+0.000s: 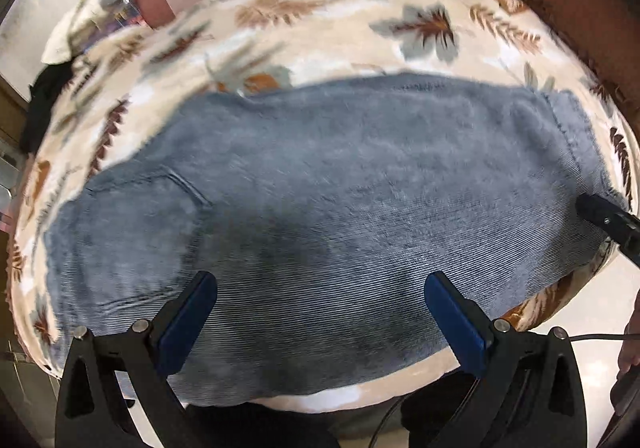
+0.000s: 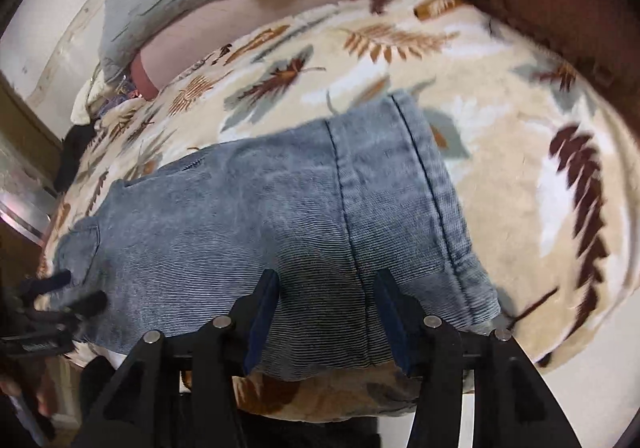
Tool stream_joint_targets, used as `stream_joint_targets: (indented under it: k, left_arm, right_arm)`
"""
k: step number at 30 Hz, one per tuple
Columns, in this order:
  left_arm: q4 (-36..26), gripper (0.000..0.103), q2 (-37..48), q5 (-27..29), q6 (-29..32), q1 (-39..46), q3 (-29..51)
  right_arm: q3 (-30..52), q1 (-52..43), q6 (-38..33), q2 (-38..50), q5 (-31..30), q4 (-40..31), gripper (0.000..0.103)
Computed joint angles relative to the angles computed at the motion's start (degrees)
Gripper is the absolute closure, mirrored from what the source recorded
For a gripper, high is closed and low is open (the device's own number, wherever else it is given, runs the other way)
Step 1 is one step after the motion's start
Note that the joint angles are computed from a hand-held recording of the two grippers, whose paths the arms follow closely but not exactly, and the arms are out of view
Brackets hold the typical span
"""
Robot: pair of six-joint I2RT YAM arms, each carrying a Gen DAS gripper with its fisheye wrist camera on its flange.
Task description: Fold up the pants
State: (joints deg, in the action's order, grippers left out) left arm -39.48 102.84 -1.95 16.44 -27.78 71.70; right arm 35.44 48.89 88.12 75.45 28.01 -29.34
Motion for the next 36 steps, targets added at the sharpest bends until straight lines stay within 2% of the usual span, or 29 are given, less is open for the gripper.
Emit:
stream_joint_targets:
  k: [3,4,6,10,14,16,19,22,26,29,36]
  left_arm:
    - [-1.6,0.0,5.6,-2.6,-0.7,-0.1,2.3]
    - [-1.5,0.0,6.8,-0.3,-1.1,1.1,2.8]
    - [-1.1,0.0,7.0,1.8,-0.8,2.2,2.9]
    - [2.3,0.0,5.6,0.6,1.7,1.5,0.3]
    - [-0.7,0.0,6.9,-0.2,0.7,0.9,3.1]
    - [-1.6,0.0,6.3,-1.3,0.0,0.2,3.6]
    - [2.0,0.0,0.9,-4.9,1.3,-1.6,-0.4]
    - [2.3,0.0,-3.3,-3.0,1.8,-2.1,-1.7]
    - [1.9,0.0,-6.2,-1.3,-0.3,-3.6,-1.0]
    - [1.8,0.0,-6.3,-0.9,-0.8,-3.6,-0.9]
    - [2.1,0.0,-3.6,-2.9,-2.1,-4.6,-2.0]
  right_arm:
    - [0.3,-0.1,-1.4,0.8,-0.2,0.0,0.049]
    - [0.6,-0.1,-1.9,1.4,-0.1,0.1,0.049]
    - [0.6,0.2,-1.9,2.1,0.5,0.5,0.048]
    - [1.1,0.2,-2.5,3.7,1.5,1.2,0.042]
    - [4.8,-1.9,-5.3,7.0,0.6,-1.0,0.034]
    - [6.1,-2.2,-4.7,6.9,0.1,-2.8,0.034]
    - [6.2,-0.5,-2.8,3.4,2.4,-4.7,0.034]
    - [8.8,1.2,-2.0,2.0,5.2,-9.0,0.034]
    - [9.2,0.4,-5.5,-0.2,5.0,-4.8,0.034]
    - [10.3,-1.1,-8.0,2.6,3.4,-2.4,0.034]
    - [6.8,-6.6,-10.8,7.1,-3.8,6.8,0.034]
